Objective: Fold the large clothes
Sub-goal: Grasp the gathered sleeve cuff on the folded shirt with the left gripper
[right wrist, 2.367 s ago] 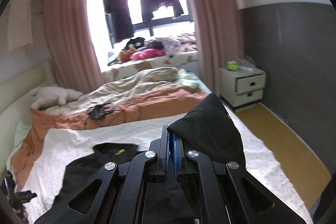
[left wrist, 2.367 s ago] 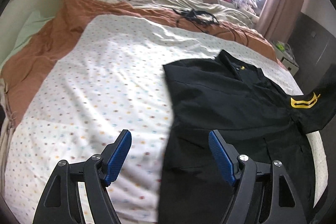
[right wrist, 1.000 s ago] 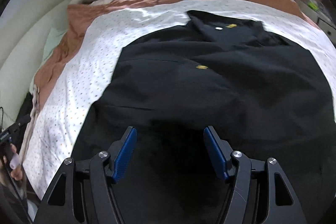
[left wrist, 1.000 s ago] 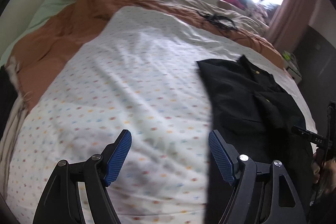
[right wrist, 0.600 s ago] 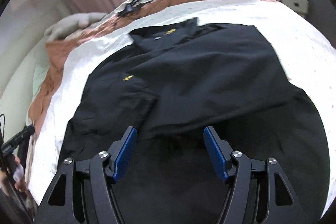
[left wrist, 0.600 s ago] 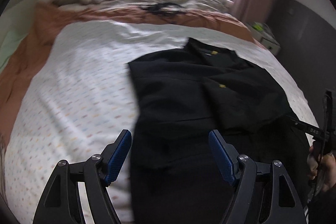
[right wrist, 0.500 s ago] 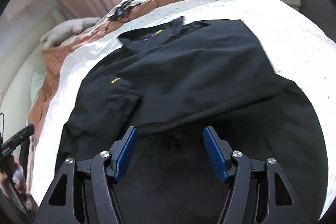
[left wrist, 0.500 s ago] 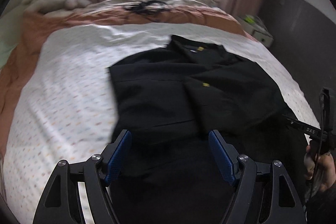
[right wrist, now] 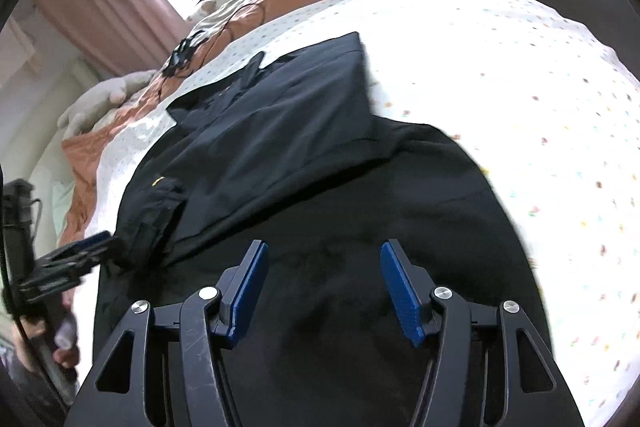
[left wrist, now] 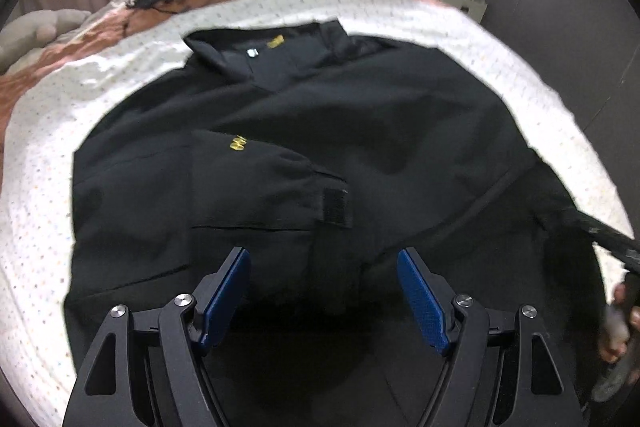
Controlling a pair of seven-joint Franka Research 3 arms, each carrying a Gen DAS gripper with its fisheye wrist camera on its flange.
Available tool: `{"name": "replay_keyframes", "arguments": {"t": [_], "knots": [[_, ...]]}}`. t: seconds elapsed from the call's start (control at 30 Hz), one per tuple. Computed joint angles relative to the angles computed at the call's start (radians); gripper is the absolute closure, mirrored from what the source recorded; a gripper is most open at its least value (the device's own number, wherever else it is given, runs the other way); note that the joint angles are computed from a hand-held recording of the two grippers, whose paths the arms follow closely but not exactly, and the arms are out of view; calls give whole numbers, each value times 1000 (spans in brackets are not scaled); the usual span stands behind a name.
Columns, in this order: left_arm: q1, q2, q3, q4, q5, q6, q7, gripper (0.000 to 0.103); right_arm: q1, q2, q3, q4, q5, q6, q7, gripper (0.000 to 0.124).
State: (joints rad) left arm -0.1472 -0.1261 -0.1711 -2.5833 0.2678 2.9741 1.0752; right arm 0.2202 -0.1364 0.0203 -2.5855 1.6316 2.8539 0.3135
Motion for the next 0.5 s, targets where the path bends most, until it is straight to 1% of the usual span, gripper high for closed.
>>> {"name": "replay_keyframes", "arguments": {"t": [0.03,0.1,0.13,0.2,0.23,0.27,0.3,0.37,0.5], "knots": [[17,32,-18,27,44,-24,-39,26,-5,-3,-5,-5,2,-4,-5,65],[38,72,-33,62,148,-70,-125,26,-15,-8,-14,-14,-2,-12,-6,65],[45,94,-35,81,218,-99,-183,26,-19,-9,-17,-17,-5,-15,-6,65],[44,111,-20,88,269,-103,-229,26,-25,-7,-19,-18,-15,-14,-6,65],[44,107,-11,81,269,-96,-230,27,-26,-5,-19,-17,-18,-13,-7,65],[45,95,-3,69,262,-88,-224,32,-28,-3,-19,-15,-18,-11,-9,65],[45,80,1,59,246,-87,-210,34,-28,-1,-19,-12,-16,-9,-9,65],[48,37,18,30,178,-79,-149,34,-29,2,-19,-9,-14,-7,-9,65],[84,-59,41,-25,154,-74,-114,34,-28,2,-15,-3,-8,-4,-5,65]]}}
